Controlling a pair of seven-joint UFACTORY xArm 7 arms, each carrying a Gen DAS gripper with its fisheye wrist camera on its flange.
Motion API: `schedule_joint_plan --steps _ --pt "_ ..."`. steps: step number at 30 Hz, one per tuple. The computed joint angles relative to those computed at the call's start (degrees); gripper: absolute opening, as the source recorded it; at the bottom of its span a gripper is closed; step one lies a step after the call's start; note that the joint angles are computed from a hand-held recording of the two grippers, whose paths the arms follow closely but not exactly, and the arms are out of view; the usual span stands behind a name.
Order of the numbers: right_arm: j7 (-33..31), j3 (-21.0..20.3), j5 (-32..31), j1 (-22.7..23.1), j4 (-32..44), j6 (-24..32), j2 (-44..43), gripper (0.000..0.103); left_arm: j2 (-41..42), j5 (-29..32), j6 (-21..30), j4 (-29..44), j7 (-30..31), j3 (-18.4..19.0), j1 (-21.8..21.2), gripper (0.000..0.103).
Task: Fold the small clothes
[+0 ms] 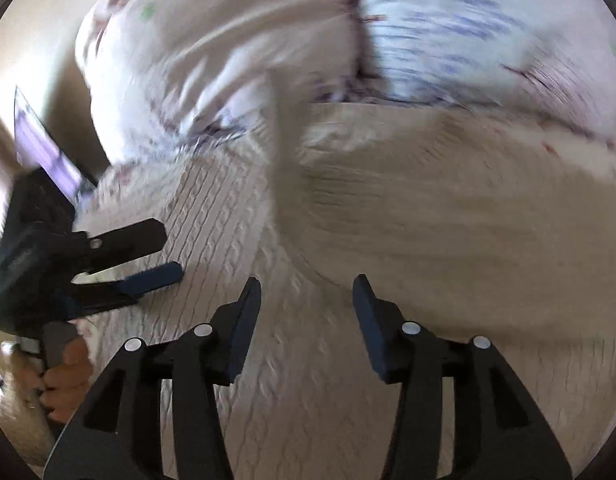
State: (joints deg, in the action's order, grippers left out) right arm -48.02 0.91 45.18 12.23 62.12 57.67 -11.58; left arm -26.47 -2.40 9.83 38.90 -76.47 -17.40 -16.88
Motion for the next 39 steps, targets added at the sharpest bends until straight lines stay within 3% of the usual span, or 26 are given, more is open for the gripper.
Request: schedule_joint_plan --steps 3,6,10,12,15,16,17,19,22,27,30,33,35,37,39 --pt "2.6 -2.7 1.6 -2.6 -0.4 0.6 -0.6 0.05 2.7 -0.1 -1.1 1.9 0.5 0.3 -0.4 0.081" --pt "11.1 -5.3 2.5 -6.5 1.7 3.3 2.5 0.05 4.0 0.3 -1.4 3.0 -0.6 -0.5 0.6 0.081" --pt "19.4 -6.8 6.4 -12.0 5.1 5.6 8.4 0.047 5.3 1.1 -1.0 3.6 -2.0 -0.7 1.6 0.065" --pt "20.4 -6.1 9.5 -13.7 6.5 6.1 10.7 0.046 5.5 2.2 0.2 3.8 -2.8 -1.0 2.7 0.055" --pt "22.2 -4.2 11.3 -14.9 7.1 1.2 12.0 0.041 5.3 3.3 1.0 3.4 -3.8 -0.8 3.5 0.036" --pt "22.4 -3.6 11.7 -14.9 7.3 -0.4 12.6 0.028 5.5 3.6 1.2 3.4 -3.8 -0.6 3.5 0.026" --pt "22.0 -3.1 11.8 -15.0 7.6 -2.2 13.1 0.009 5.6 3.6 1.3 3.4 -3.4 -0.1 3.1 0.022" --pt "20.1 -2.8 16.3 -15.6 5.6 -6.2 12.0 0.008 5.8 3.7 1.4 3.3 -2.9 0.3 2.7 0.014" --pt "19.9 -2.5 17.8 -15.4 3.5 -11.7 10.7 0.008 5.7 6.1 2.5 3.6 -4.9 -1.7 4.7 0.008" --pt "19.6 -1.7 10.3 -14.0 2.4 -13.3 9.6 0.008 3.0 14.0 9.0 4.6 -13.6 -7.8 9.9 0.007" --pt "19.2 -1.5 7.4 -12.8 1.8 -15.6 8.9 0.009 2.0 15.4 10.4 4.1 -15.9 -7.2 9.0 0.007" --pt "21.2 -1.5 1.6 -12.2 0.8 -16.7 7.5 0.024 0.2 13.2 10.8 2.6 -13.6 -3.9 5.0 0.012" --pt "20.1 -1.7 0.0 -11.6 -1.1 -18.1 5.2 0.057 -3.1 12.5 12.7 1.4 -12.6 -3.5 3.6 0.024" --pt "17.6 -2.5 0.8 -10.7 -4.2 -20.5 1.8 0.073 -9.7 11.3 13.5 -2.3 -12.0 -3.0 2.0 0.05" --pt "15.4 -3.5 1.9 -9.6 -6.5 -21.9 -0.6 0.076 -20.1 9.5 16.1 -7.8 -13.4 -3.4 1.1 0.057"
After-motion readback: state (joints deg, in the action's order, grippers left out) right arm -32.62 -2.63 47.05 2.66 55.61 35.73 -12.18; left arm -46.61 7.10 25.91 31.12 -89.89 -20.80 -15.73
